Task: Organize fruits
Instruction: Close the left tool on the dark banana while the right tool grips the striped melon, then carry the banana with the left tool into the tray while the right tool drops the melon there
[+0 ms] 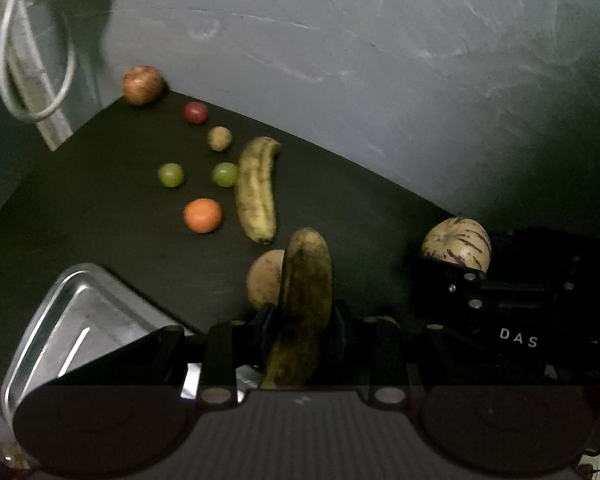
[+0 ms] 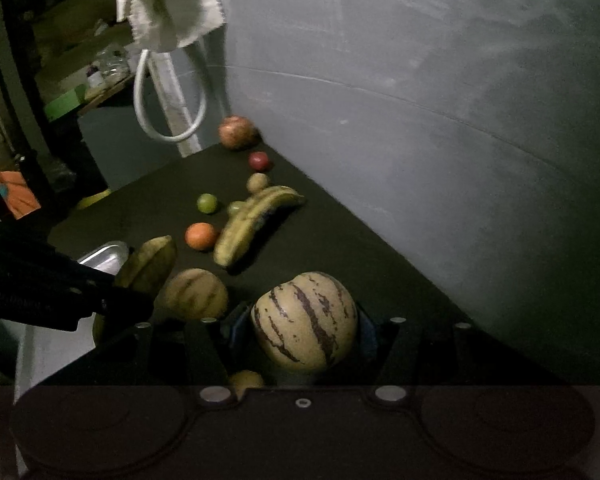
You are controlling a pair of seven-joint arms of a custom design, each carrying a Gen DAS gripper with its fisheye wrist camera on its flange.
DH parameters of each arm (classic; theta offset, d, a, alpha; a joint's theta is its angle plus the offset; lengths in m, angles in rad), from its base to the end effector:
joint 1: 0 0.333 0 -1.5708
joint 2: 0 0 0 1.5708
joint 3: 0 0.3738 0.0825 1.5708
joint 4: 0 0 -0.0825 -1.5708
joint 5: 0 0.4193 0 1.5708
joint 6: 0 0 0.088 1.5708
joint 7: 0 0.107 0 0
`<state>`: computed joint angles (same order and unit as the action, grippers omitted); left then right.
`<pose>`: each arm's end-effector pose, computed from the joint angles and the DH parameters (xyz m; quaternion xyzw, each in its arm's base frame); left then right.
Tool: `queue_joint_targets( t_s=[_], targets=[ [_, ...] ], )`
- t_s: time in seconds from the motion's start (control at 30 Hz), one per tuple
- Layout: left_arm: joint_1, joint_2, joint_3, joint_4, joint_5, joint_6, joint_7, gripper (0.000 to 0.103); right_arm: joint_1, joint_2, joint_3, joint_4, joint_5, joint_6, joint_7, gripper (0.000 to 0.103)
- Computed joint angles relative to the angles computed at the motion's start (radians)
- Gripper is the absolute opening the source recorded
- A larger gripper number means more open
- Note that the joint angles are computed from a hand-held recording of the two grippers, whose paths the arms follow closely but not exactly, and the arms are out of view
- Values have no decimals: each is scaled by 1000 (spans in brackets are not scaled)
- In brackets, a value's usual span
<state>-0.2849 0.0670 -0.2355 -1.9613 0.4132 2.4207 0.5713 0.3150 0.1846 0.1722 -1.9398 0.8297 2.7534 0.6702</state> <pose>0.5596 -0.3148 0.5255 -0.7576 0.6039 -0.1886 0.1604 0.6150 0.2839 0.4897 -0.8330 0.3906 -0.0843 0.3825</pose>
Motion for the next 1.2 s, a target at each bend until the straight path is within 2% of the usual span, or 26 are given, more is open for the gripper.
queue_joint_targets(
  t_s=[0.33, 0.53, 0.73, 0.83, 1.1, 1.2],
  targets=[
    [46, -213, -1, -214, 30, -31, -198, 32, 48, 41, 45, 95, 14, -144, -87, 56],
    [92, -347, -4, -355, 33, -80, -300, 32, 105, 127, 66, 197, -52, -226, -74, 56],
    [124, -424, -5, -465, 35, -72, -357, 32, 161, 195, 80, 244, -140, -219, -64, 56],
    [138, -436, -4, -501, 42, -40, -381, 32, 178, 215, 88, 253, -181, -200, -73, 56],
    [143, -440, -2, -535, 36, -3, -389, 32, 189, 234, 98, 251, -242, -176, -85, 56],
    [149, -441, -1, -543, 30, 9, -398, 33, 177, 226, 112, 234, -223, -160, -112, 59]
  ],
)
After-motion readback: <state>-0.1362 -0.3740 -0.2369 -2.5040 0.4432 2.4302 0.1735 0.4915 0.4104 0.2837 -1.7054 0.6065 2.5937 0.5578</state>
